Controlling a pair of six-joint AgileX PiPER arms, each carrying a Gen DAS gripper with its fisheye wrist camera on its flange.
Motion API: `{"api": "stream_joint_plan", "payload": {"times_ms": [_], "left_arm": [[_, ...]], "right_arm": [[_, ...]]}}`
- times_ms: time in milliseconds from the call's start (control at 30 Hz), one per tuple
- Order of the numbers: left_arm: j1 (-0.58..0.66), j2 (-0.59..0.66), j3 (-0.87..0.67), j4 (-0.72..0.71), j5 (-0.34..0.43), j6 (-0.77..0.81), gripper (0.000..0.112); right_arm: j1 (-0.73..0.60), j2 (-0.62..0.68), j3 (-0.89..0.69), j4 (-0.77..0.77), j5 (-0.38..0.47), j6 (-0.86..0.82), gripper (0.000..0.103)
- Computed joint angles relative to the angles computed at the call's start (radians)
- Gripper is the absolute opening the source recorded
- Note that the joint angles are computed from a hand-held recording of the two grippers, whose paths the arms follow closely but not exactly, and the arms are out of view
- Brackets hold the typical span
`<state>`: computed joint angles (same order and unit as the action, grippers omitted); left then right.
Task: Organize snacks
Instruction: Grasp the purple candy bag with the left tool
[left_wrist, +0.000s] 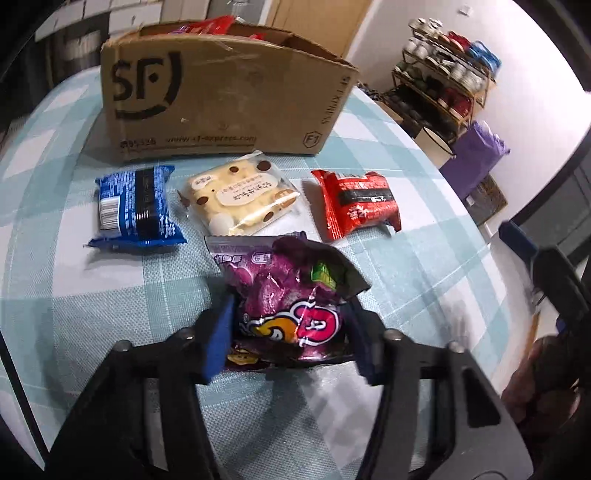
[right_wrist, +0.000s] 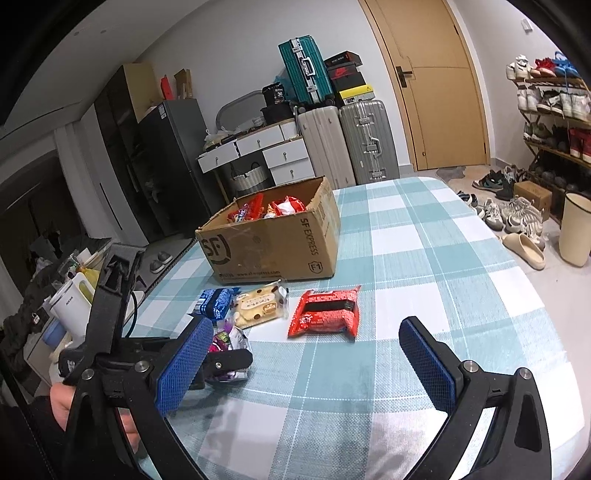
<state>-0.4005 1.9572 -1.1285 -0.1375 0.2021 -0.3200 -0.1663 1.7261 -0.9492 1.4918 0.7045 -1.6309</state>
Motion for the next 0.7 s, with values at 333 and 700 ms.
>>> {"api": "stream_joint_plan", "payload": {"times_ms": [333,700], "left_arm": [[0.022,-0.049,0.063,-0.131,-0.039,0.121,0.042],[0.062,-0.217,0.22,-0.072,-0.088,0.11,0.042]], "right_arm": [[-0.001,0.017,0.009,0.001,0.005,0.002,0.102],[0.048,0.021,-0.019,-0.033,-0.03,0.037,0.102]]}}
